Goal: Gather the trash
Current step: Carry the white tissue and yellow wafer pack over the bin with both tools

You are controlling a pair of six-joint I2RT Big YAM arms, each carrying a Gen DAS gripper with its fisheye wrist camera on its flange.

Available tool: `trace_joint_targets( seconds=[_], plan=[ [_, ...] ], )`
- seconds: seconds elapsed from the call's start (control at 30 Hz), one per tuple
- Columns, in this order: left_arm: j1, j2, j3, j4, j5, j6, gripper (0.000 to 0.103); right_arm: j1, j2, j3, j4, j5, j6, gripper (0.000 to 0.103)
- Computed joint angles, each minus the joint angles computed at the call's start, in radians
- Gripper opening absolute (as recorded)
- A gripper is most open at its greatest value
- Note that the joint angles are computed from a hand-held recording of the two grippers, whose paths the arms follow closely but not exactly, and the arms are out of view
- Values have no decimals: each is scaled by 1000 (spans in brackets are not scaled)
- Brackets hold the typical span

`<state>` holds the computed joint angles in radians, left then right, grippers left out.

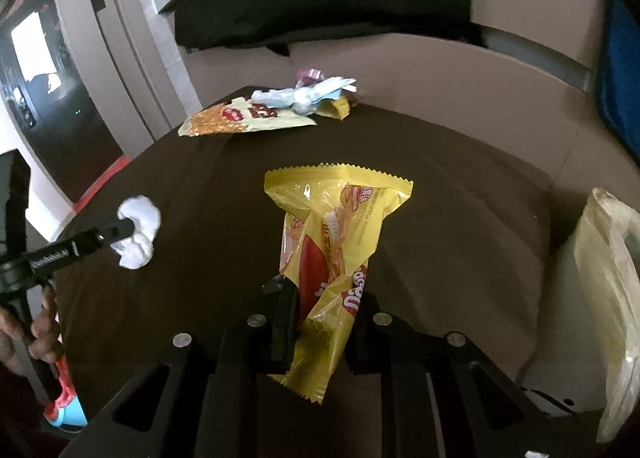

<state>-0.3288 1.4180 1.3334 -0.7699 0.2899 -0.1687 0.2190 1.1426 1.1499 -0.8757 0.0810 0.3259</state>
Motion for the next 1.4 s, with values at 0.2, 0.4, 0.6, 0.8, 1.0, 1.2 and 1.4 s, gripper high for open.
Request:
trace_joint_targets(
  seconds=[0.2, 0.4, 0.6, 0.8, 1.0, 1.2, 1.4],
  plan=[
    [-53, -4, 2, -3, -122, 40, 41, -28, -57, -32, 8, -22, -19, 17],
    [-55, -30, -43, -7, -229, 58, 45, -50, -104, -59, 18, -36, -87, 18],
    [-29, -28, -57, -25, -258, -47, 20, -68, -150, -89, 21, -48, -124, 18],
    [-61, -113, -75, 47, -262, -65, 16, -108, -233, -103, 27, -50, -133, 18],
    [-145, -194, -19, 80, -258, -25, 16, -157, -312, -64, 13, -66, -155, 18],
    [-300, -224, 75, 115, -278, 34, 16, -257, -358, 27, -11, -77, -182, 18],
    [-443, -146, 194, 122, -289, 82, 16, -457, -386, 92, -53, -172, -232, 18]
  ],
)
